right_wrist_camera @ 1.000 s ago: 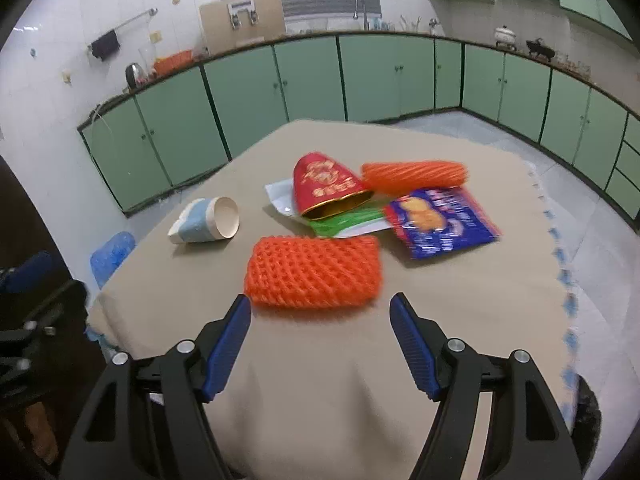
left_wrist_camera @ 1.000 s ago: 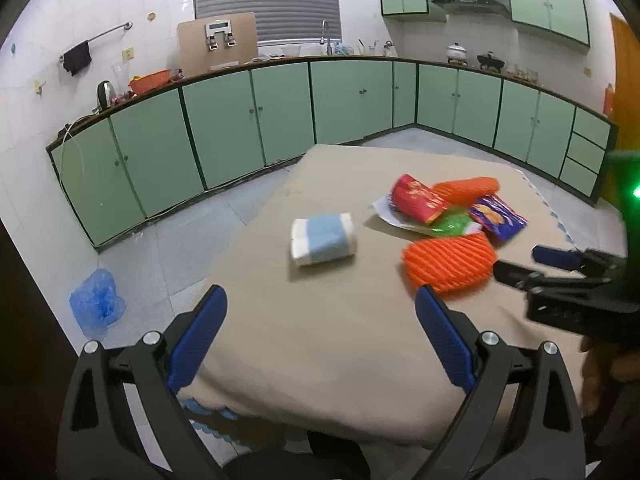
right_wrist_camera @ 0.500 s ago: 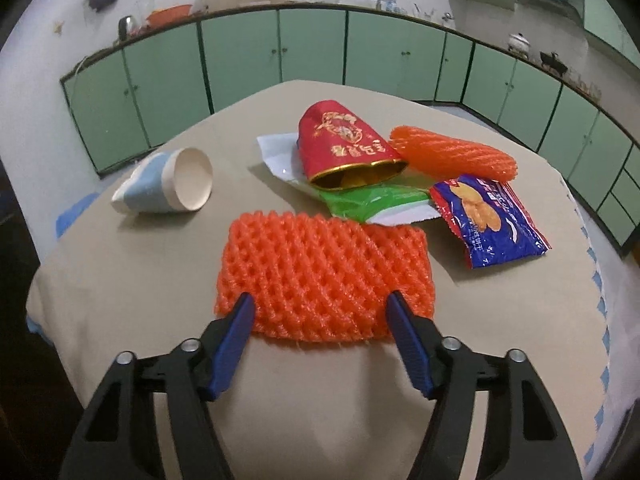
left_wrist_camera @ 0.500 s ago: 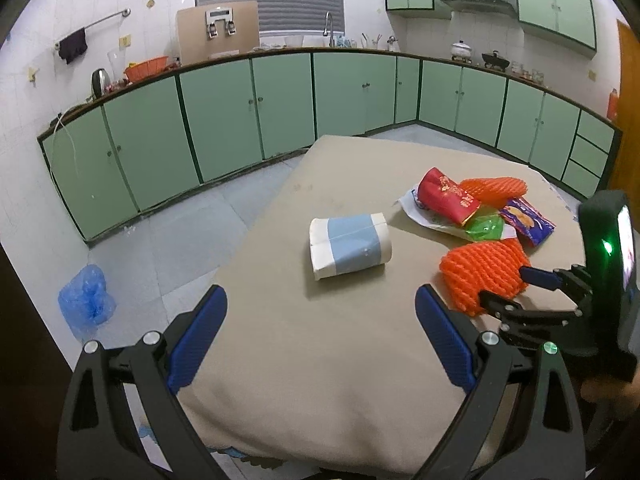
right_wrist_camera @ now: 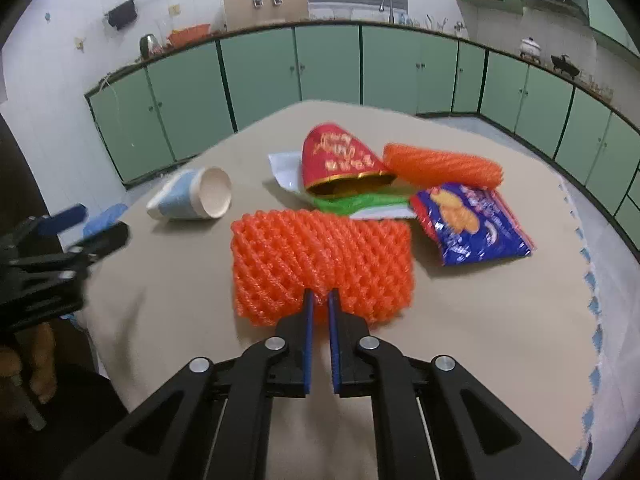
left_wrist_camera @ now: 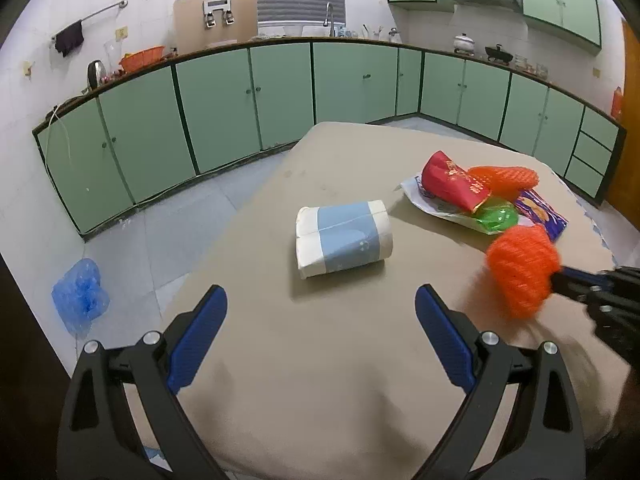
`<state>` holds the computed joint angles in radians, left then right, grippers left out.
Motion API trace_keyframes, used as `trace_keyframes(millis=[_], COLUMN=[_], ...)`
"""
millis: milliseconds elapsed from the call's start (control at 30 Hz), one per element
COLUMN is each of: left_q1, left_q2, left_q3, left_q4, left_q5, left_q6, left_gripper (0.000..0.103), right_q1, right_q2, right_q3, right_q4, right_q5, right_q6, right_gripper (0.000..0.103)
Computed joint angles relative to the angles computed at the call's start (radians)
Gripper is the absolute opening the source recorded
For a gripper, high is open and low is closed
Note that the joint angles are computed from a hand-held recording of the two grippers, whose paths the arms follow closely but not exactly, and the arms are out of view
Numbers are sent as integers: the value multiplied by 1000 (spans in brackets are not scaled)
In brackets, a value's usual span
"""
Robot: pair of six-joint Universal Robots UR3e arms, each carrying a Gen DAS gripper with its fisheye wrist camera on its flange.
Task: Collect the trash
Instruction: 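Reach the right gripper to the table and grasp the orange foam net, then grasp the white-blue paper cup with the left gripper while the right gripper holds the net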
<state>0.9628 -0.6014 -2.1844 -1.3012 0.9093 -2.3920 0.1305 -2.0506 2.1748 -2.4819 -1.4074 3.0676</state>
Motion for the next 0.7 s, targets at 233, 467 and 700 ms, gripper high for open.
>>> trace_keyframes(millis=[233, 467, 700], left_q1=[-146, -255, -287], left_q2=[-191, -384, -481], left_q3=[-40, -39, 22], left_q4=[290, 503, 450], left_q5=[95, 199, 175], left_q6=[-147, -212, -182], left_gripper=[92, 92, 43], right_q1=[-129, -176, -202], right_q2=[-134, -179, -195], right_q3=[-36, -67, -64], right_q4=[138, 193, 213], right_q5=[116, 163, 178], right_q6=[-26, -37, -38], right_gripper=[7, 7, 7])
